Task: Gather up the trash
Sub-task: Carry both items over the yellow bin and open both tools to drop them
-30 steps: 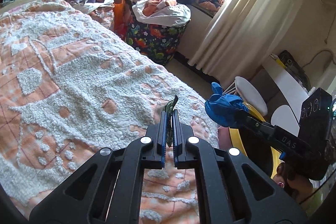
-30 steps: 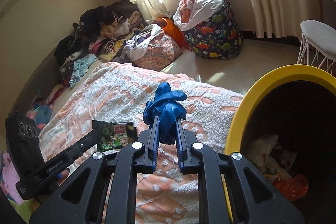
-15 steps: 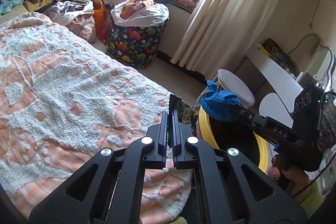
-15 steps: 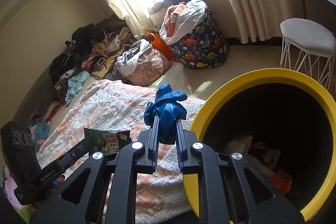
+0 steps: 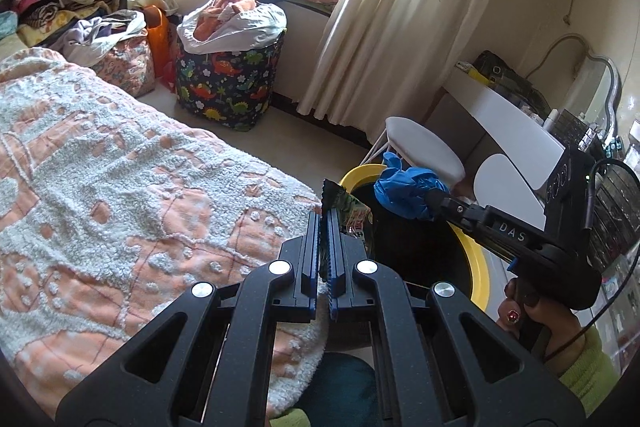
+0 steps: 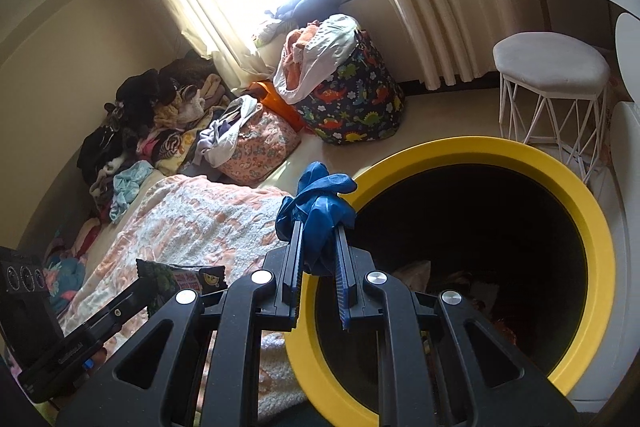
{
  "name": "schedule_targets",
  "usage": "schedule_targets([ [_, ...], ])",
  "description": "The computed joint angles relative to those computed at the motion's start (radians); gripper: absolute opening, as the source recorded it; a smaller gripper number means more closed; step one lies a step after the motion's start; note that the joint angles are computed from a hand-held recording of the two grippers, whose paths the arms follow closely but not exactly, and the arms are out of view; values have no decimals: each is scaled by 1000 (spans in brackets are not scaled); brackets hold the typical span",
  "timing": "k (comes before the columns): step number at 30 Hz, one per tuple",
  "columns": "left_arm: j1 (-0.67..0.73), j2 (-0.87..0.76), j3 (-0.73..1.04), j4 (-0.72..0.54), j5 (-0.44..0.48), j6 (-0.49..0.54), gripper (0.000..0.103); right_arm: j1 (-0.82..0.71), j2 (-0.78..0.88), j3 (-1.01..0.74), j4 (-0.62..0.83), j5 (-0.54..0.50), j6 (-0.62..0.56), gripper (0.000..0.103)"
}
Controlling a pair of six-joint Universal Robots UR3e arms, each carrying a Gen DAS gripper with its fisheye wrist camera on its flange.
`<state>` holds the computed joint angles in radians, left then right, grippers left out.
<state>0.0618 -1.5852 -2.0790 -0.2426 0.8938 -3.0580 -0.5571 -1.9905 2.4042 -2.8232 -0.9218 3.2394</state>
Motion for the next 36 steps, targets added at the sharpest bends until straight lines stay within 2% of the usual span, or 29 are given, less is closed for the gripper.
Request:
schedule_targets([
  [7, -59, -6, 17, 3, 24, 4, 1, -126, -98, 29, 119, 68, -63, 14],
  [22, -153, -45, 59, 1, 41, 36, 1, -246, -151, 63, 235, 72, -123, 14],
  [35, -306, -168, 165, -6, 120, 85, 1, -347, -209, 76, 381, 94, -172, 16],
  [36, -318, -181, 178, -9, 129, 88, 1, -352, -214, 78, 386, 94, -171, 19],
])
